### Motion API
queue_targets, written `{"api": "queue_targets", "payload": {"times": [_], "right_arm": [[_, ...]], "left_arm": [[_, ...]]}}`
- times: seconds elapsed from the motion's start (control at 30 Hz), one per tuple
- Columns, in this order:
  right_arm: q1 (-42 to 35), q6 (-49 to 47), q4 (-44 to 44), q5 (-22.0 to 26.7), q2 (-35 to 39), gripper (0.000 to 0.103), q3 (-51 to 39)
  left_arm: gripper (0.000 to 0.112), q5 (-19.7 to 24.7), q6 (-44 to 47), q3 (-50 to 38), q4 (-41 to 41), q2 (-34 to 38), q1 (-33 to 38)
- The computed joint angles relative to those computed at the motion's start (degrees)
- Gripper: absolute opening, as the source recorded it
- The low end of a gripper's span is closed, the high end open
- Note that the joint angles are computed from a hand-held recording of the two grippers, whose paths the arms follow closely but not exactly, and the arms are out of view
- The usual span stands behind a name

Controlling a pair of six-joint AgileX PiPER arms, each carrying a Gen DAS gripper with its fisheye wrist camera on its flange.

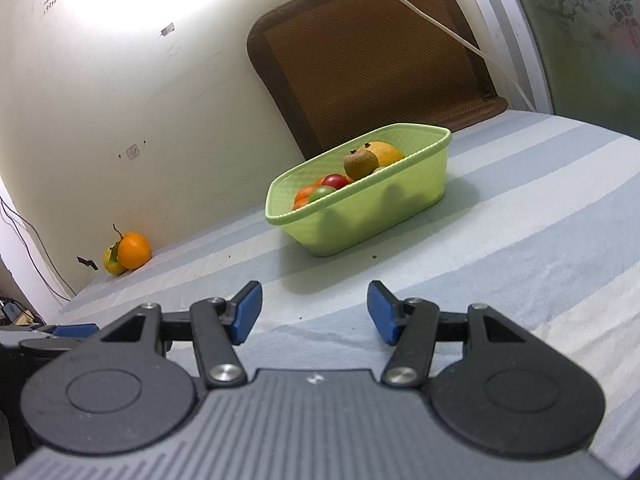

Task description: Organize fruits

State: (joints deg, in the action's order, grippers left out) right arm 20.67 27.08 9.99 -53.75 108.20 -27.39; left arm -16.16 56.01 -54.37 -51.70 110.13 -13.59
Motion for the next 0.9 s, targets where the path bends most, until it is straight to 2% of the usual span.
{"api": "queue_targets", "payload": {"times": [0.13,0.27,0.5,0.77,0.9], "right_arm": [[0.38,-0.30,0.57,-0.07,0.07,0.061,-0.10],[0.36,-1.06,0.50,0.61,0.03,0.061,-0.42],[1.03,-2.05,1.63,2.49,-2.02,0.061,0.01],[2.65,-4.81,3.69,4.51,-5.68,0.061,0.35],[3.43,-5.31,3.78,5.32,-6.37,0.061,0.07]], "left_arm": [[0.103,-0.94,-1.26,0.49,1.23,-0.34,-0.13],[0.103,0.62,-5.33,0.80,5.07,-1.10,0.97],[0.103,0.88,-12.26,2.43,11.86,-3.03,2.28],[0.103,4.32,-19.43,2.36,18.44,-3.61,4.10],[0.103,4.61,-22.08,2.98,20.96,-3.93,4.49]]}}
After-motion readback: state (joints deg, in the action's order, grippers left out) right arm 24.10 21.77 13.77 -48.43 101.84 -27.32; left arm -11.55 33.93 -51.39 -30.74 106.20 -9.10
